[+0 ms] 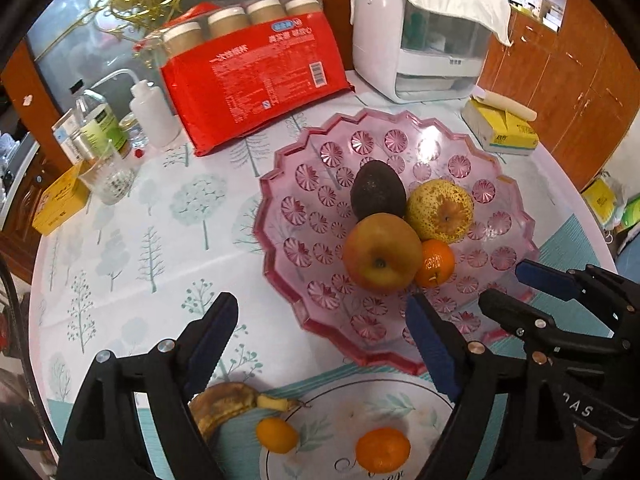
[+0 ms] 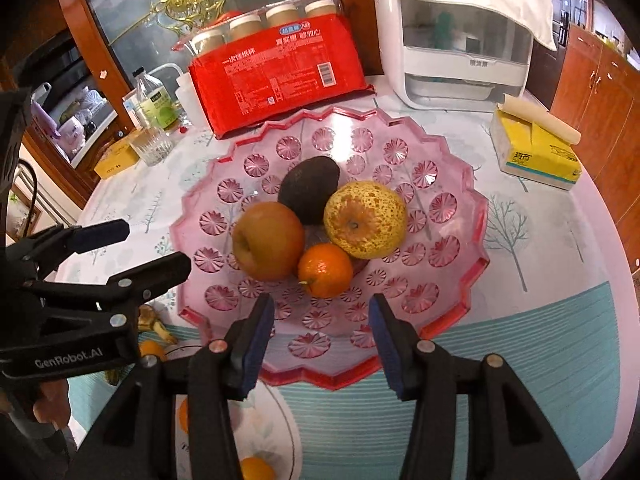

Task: Organize fruits
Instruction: 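Lower the apple and orange into the bowl and open both tools, then move both open tools back toward the fruit plate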

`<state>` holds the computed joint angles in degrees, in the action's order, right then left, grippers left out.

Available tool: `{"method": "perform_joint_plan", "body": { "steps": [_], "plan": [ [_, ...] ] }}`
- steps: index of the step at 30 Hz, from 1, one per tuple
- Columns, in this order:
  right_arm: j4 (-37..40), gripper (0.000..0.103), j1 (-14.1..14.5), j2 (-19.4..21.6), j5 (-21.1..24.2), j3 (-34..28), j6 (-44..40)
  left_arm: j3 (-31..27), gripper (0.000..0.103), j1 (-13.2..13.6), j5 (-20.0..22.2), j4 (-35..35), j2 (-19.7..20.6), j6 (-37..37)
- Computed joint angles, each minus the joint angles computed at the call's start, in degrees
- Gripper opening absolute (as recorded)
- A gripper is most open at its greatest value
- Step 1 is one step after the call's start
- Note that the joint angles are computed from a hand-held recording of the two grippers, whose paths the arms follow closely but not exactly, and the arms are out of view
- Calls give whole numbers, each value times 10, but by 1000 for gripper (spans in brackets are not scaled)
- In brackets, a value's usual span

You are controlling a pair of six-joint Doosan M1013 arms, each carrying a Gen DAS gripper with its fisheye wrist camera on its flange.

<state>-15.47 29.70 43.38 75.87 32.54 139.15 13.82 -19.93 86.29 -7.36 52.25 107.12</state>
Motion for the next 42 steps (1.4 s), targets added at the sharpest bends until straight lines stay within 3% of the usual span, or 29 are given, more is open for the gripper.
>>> {"method": "perform_joint_plan", "body": {
  "steps": [23,28,34,42],
  "plan": [
    [-46,50,34,-48,-13,31,72,251,86,32,-149,0,-180,-61],
    [-65,50,47,-61,-18,34,73,305,90,42,-187,11,-225,-84],
    [-67,50,63,-68,-23,32,54,354,91,55,-209,31,-267,-111],
    [-50,50,80,-53,-15,1,21,373,91,71,-211,48,-288,-119]
  ]
}}
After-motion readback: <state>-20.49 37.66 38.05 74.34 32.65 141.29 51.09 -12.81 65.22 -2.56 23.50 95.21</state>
